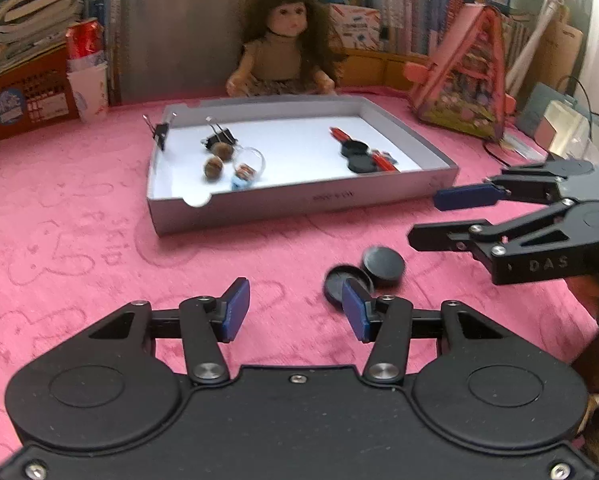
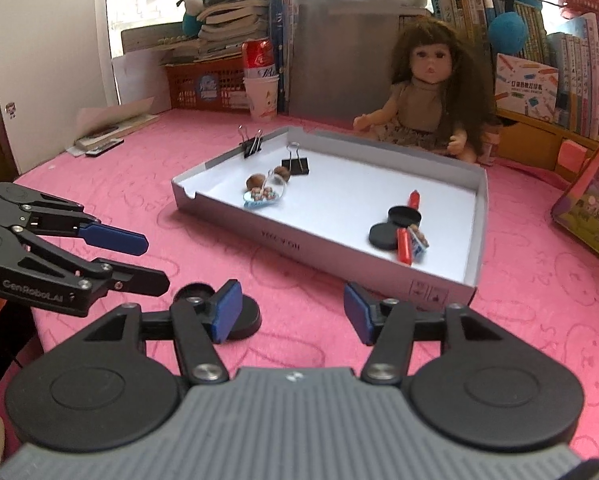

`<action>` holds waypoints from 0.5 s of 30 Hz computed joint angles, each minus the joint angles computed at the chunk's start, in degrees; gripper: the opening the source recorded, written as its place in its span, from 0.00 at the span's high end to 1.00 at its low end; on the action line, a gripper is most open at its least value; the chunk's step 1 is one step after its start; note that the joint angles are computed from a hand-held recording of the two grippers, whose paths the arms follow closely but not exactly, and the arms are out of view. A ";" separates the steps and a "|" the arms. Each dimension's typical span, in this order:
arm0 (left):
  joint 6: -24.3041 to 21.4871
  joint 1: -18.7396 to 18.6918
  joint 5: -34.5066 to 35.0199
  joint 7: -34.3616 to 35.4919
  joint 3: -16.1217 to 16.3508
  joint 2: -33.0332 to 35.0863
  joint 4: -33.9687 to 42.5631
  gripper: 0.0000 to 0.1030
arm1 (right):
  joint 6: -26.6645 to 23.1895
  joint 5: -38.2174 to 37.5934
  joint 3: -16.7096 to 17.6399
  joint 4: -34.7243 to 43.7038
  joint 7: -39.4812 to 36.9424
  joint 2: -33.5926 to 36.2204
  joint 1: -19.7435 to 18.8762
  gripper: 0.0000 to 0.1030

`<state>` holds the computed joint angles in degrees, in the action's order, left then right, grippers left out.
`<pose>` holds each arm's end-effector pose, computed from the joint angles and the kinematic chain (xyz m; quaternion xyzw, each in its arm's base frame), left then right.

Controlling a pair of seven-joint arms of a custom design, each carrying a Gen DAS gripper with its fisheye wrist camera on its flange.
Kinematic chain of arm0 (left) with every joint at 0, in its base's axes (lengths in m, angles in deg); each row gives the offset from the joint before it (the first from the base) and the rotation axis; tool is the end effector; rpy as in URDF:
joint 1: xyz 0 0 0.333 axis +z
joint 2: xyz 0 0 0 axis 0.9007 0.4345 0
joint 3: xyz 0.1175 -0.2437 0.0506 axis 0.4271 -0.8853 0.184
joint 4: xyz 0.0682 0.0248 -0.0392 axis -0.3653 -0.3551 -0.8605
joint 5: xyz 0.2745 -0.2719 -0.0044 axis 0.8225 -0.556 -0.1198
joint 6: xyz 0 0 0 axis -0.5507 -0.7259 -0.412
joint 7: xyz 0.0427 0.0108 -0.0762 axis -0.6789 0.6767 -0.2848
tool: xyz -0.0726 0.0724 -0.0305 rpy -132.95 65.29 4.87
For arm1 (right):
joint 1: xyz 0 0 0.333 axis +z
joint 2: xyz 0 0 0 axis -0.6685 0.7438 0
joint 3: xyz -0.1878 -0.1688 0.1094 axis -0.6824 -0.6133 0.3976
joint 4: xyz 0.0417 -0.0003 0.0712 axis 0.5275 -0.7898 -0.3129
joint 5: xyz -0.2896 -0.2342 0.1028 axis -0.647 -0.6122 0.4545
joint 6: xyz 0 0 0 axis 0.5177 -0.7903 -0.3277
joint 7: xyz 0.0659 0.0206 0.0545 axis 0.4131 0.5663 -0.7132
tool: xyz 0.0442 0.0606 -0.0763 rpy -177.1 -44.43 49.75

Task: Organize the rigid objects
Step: 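Move both tools back to the black round lids beside the tray, then grasp a black round lid with the left tool while the right tool grasps another black lid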

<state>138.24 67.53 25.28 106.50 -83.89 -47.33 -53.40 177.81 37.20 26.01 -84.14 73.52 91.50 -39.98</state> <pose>0.6968 -0.1771 0.4086 -0.4846 0.7740 -0.3638 0.1836 0.7029 0.0626 0.4556 -0.7380 0.5207 -0.2029 0.3782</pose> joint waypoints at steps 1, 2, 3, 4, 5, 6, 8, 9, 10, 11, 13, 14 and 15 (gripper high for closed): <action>-0.13 0.33 -0.22 0.46 -0.44 -0.18 -0.47 0.53 | -0.31 0.17 0.17 -0.13 -0.39 -0.06 -0.20 0.32; -0.29 0.55 -0.43 0.90 -0.78 -0.24 -0.71 0.53 | -0.56 0.30 0.27 -0.22 -0.67 -0.13 -0.30 0.32; -0.40 0.74 -0.69 1.34 -1.10 -0.39 -1.04 0.53 | -0.79 0.56 0.43 -0.39 -1.13 -0.25 -0.45 0.32; -0.58 0.79 -0.91 1.70 -1.32 -0.36 -1.08 0.53 | -1.01 0.79 0.51 -0.43 -1.45 -0.26 -0.54 0.32; -0.67 0.69 -1.05 1.89 -1.37 -0.33 -1.09 0.53 | -1.20 1.02 0.56 -0.54 -1.71 -0.34 -0.58 0.32; -0.84 0.60 -1.17 2.09 -1.42 -0.30 -1.05 0.53 | -1.35 1.24 0.61 -0.63 -2.00 -0.40 -0.62 0.32; -0.97 0.47 -1.46 2.72 -1.62 -0.14 -0.94 0.53 | -1.45 1.32 0.46 -0.81 -2.20 -0.46 -0.47 0.32; -1.01 0.36 -1.52 3.06 -1.69 0.02 -0.80 0.53 | -1.46 1.27 0.36 -0.87 -2.20 -0.47 -0.37 0.32; -1.02 -0.01 -1.37 3.08 -1.49 0.26 -0.50 0.53 | -1.53 1.22 0.28 -0.91 -2.23 -0.46 -0.31 0.32; -0.92 -0.38 -1.13 3.12 -1.27 0.51 -0.21 0.53 | -1.62 1.18 0.21 -0.83 -2.19 -0.39 -0.27 0.32; -0.70 -1.03 -0.57 3.07 -0.88 1.06 0.33 0.53 | -1.68 1.03 0.05 -0.71 -1.96 -0.25 -0.15 0.32; -0.77 -1.28 -0.34 2.93 -0.75 1.40 0.75 0.53 | -1.68 0.98 0.00 -0.73 -1.88 -0.25 -0.14 0.32; -0.78 -1.41 -0.22 2.84 -0.74 1.68 1.07 0.53 | -1.68 0.89 -0.05 -0.63 -1.76 -0.16 -0.10 0.32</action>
